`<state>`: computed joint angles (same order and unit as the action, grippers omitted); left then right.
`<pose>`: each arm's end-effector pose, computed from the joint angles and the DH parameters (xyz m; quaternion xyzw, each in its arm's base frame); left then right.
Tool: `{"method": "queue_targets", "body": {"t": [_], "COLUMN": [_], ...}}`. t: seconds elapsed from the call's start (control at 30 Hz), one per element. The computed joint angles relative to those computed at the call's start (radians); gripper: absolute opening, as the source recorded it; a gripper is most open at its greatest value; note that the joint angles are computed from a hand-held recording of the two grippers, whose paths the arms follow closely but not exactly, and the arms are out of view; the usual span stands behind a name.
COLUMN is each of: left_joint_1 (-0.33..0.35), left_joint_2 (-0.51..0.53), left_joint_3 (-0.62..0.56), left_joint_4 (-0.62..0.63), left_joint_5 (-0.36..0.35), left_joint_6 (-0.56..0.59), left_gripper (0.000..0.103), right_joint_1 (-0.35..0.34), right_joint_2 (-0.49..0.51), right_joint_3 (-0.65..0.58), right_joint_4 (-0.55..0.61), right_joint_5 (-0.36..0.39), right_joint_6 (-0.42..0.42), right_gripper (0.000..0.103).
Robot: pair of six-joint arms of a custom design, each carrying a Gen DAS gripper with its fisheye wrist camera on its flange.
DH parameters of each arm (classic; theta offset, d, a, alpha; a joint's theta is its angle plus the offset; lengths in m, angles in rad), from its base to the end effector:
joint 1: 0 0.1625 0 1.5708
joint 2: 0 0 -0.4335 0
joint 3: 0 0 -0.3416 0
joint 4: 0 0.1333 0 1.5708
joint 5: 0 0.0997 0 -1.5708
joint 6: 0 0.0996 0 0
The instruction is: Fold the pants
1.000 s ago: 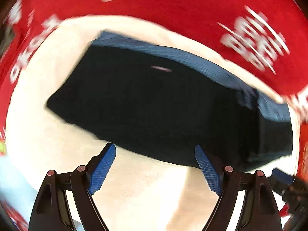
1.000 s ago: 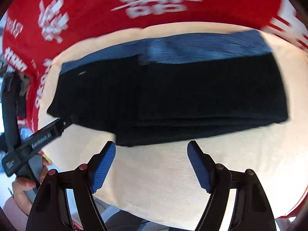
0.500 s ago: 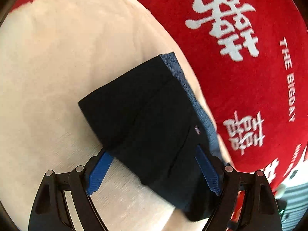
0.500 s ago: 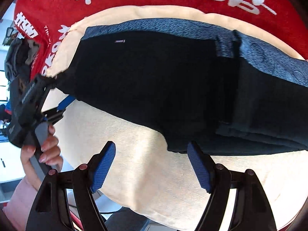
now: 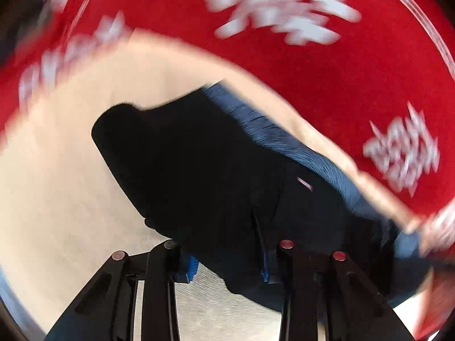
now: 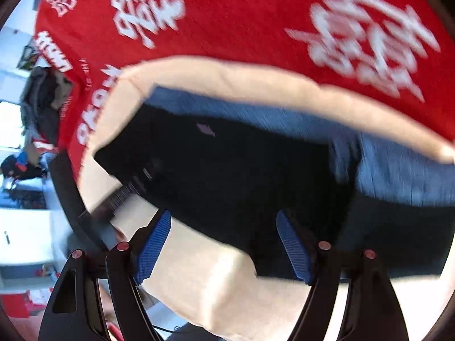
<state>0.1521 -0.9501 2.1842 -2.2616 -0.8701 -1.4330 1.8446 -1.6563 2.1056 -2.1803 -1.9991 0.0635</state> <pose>-0.3763 -0.2575 0.0760 0.0856 0.9054 -0.2908 0.2971 0.1922 -0.3444 0.3725 0.0853 -0.9704 0.1126 0.1957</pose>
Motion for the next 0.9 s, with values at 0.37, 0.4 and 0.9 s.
{"method": "queue_targets", "body": {"t": [0.37, 0.4, 0.9], "left_joint_1": [-0.098, -0.097, -0.166], "left_joint_2": [0.135, 0.135, 0.190], "left_joint_3": [-0.176, -0.177, -0.311], "left_joint_4": [0.309, 0.313, 0.242], "left_joint_5": [0.122, 0.121, 0.121], "left_joint_6": [0.167, 0.166, 0.337], "left_gripper": [0.033, 0.033, 0.033], "right_joint_1": [0.128, 0.142, 0.037], "right_joint_2": [0.488, 0.531, 0.296], "right_joint_3": [-0.528, -0.557, -0.432], "right_joint_4": [0.458, 0.494, 0.428], "right_joint_5": [0.090, 0.065, 0.156], "right_joint_6": [-0.010, -0.011, -0.087], "right_gripper": [0.094, 0.094, 0.017]}}
